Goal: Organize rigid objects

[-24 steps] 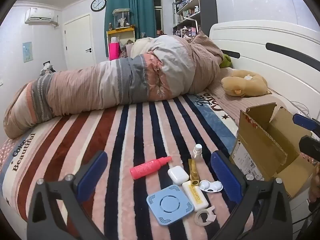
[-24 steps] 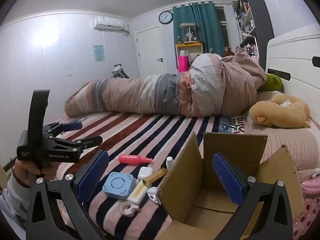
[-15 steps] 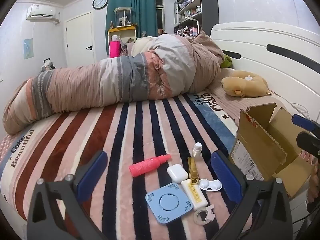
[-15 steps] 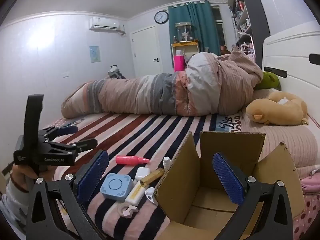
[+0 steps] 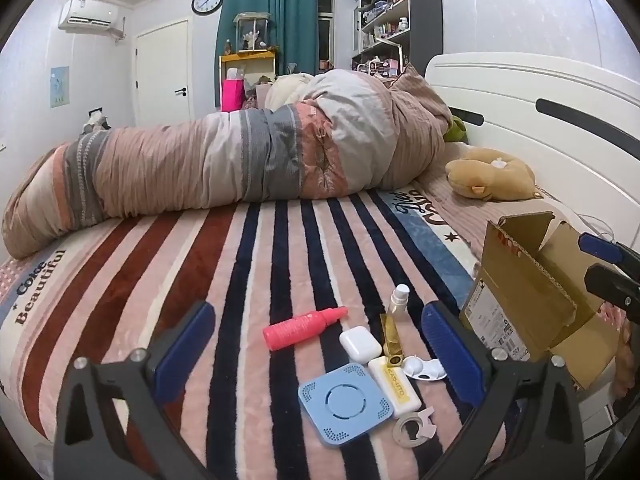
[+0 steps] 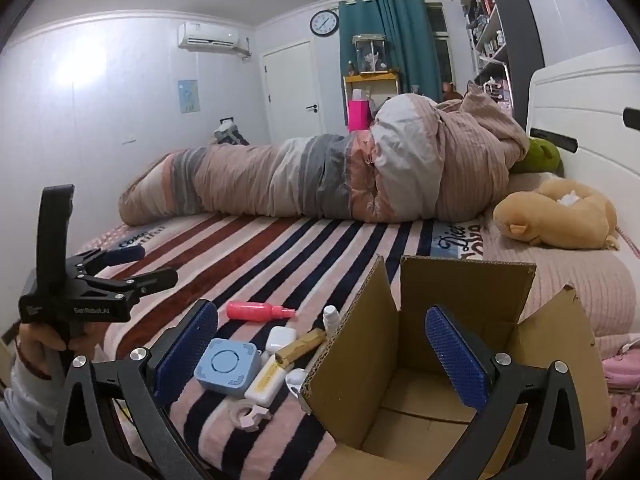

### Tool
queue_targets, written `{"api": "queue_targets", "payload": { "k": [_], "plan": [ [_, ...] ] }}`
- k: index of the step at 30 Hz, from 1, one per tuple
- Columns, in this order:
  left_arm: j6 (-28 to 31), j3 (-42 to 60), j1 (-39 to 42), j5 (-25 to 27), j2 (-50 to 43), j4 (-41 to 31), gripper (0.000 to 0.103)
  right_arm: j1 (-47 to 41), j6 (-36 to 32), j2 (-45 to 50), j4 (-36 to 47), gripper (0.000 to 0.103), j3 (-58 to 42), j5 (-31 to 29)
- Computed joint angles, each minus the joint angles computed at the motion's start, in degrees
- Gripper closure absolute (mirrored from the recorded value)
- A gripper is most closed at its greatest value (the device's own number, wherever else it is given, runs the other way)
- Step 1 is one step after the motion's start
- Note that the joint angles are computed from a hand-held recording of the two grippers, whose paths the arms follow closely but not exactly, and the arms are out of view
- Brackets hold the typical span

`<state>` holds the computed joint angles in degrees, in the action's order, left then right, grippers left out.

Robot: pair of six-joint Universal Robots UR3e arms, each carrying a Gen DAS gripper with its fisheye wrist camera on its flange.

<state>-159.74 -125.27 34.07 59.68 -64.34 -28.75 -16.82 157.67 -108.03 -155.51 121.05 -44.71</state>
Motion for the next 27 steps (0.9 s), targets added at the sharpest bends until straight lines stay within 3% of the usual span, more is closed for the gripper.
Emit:
{"api": "queue_targets", "payload": {
  "k": [27],
  "plan": [
    [1.98, -0.55, 2.78, -3.6, 1.94, -3.27, 0.0, 0.81, -2.5, -0.88, 2.53, 0.0, 0.6, 1.75]
  ]
}}
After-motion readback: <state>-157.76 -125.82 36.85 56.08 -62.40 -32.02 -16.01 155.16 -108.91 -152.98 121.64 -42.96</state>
